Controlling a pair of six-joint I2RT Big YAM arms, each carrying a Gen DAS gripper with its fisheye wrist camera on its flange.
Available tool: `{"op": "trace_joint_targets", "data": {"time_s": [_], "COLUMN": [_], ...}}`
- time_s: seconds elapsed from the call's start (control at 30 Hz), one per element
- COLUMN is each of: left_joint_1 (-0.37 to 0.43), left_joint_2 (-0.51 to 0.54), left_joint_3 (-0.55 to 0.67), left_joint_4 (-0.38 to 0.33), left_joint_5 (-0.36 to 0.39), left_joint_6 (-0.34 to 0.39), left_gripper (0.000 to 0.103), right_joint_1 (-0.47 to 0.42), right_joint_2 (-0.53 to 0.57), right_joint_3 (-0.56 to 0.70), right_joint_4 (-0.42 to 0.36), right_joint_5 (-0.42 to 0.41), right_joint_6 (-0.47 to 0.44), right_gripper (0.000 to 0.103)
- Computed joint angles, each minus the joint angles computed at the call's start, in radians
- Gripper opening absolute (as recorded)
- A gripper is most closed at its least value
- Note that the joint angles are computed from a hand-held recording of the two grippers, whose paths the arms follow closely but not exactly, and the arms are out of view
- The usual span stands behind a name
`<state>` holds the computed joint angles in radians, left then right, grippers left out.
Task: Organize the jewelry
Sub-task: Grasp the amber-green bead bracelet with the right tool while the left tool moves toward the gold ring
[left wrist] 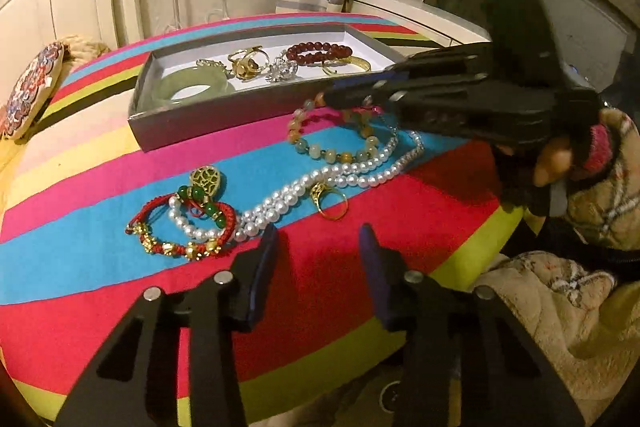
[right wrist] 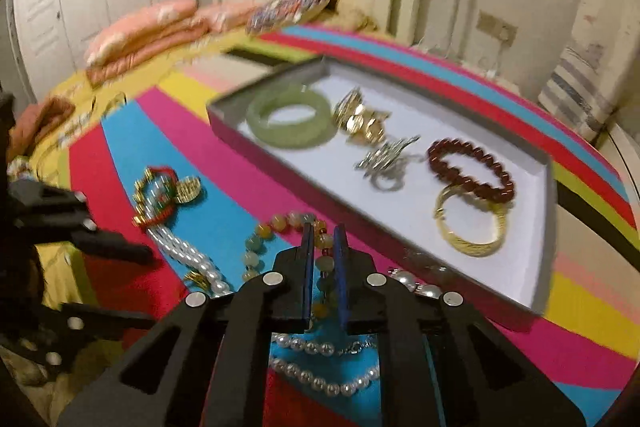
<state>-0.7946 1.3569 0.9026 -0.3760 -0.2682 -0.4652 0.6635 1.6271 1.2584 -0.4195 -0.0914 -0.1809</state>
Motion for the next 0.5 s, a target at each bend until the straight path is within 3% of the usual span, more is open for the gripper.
{"op": "trace_joint_targets", "data": {"time_s": [0.13, 0.4, 0.5], "left_joint_1": [0.007, -0.008, -0.008], "left_joint_2": [0.024, 0.096, 0.103], "left_joint_3": [0.030, 0.122, 0.128], "left_joint_4": [-0.022, -0.109, -0.103], "left_joint_5": [0.003, -0.090, -0.085], "left_joint_6": [0.012, 0.048, 0.064], "left_gripper": [0.033, 0.033, 0.022], "right_joint_1": [-0.008, -0.035, -0.045], "right_joint_2": [-0.056, -0.137, -0.145], "right_joint_3": [-0.041, -0.094, -0.100], "right_joint_4": [0.041, 0.102, 0.109], "right_joint_5": [-0.021, -0.063, -0.070], "right_joint_6": [0.021, 0.076, 0.093], "right_gripper": [0.011, 0.011, 0.011]}}
